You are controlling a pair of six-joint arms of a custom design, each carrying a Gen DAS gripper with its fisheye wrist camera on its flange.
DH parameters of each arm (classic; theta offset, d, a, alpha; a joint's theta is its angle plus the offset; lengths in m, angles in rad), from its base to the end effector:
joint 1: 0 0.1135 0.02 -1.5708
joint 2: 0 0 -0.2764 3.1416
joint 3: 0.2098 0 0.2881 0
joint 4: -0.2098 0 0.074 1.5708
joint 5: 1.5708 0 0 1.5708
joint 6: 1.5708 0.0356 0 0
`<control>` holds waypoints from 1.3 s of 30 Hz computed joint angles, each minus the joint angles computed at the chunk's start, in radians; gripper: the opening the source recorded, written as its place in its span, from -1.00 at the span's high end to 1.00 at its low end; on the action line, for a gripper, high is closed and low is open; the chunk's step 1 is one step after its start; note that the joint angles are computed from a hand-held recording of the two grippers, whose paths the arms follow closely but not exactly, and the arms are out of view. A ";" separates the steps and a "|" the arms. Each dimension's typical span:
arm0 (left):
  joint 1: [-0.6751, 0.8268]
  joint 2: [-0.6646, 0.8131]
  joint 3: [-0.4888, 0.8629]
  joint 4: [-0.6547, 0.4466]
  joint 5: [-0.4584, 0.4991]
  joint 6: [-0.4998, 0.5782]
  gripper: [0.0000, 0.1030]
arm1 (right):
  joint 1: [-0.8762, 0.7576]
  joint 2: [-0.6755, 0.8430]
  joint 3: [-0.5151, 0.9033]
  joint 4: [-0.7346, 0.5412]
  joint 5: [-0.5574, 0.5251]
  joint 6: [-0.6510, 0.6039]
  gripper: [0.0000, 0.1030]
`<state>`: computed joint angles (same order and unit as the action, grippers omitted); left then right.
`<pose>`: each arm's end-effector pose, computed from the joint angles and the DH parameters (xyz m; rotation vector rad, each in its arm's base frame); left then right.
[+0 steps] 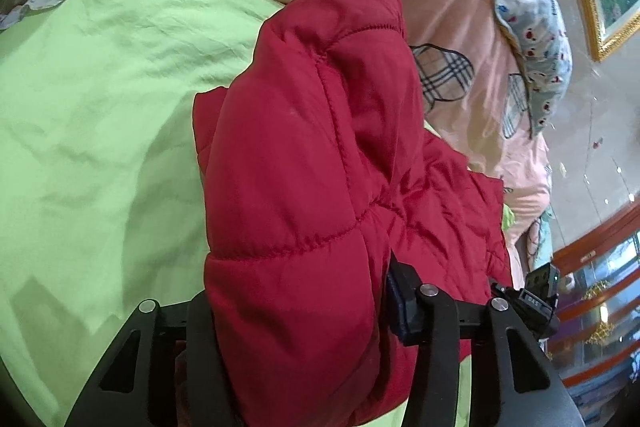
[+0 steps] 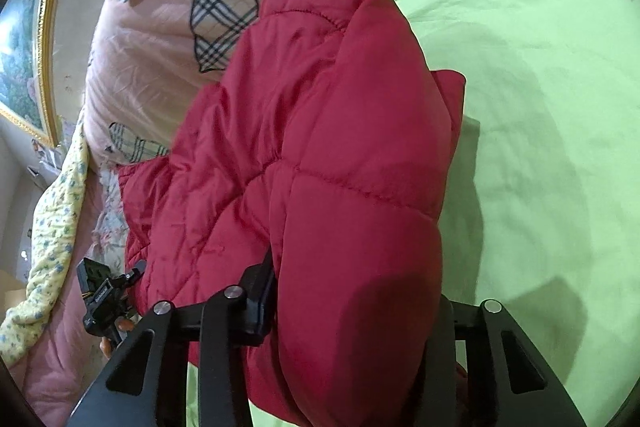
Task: Fold large clothes
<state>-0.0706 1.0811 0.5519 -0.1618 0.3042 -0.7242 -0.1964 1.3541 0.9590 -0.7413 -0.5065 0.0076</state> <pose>0.2454 -0.0280 0.1981 -0.5896 2.2639 -0.7548 0.2858 -0.0393 0.2350 0.1170 2.6014 0.6158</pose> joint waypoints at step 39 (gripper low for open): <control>-0.919 -0.457 0.049 -0.899 -0.812 -0.686 -0.73 | -0.072 -0.595 -0.229 -0.448 0.067 -0.125 -0.39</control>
<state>-0.9892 0.6236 0.6009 -1.0605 -0.5080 -1.4097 -0.2685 0.7587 0.7301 -1.1895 -0.4395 -0.1175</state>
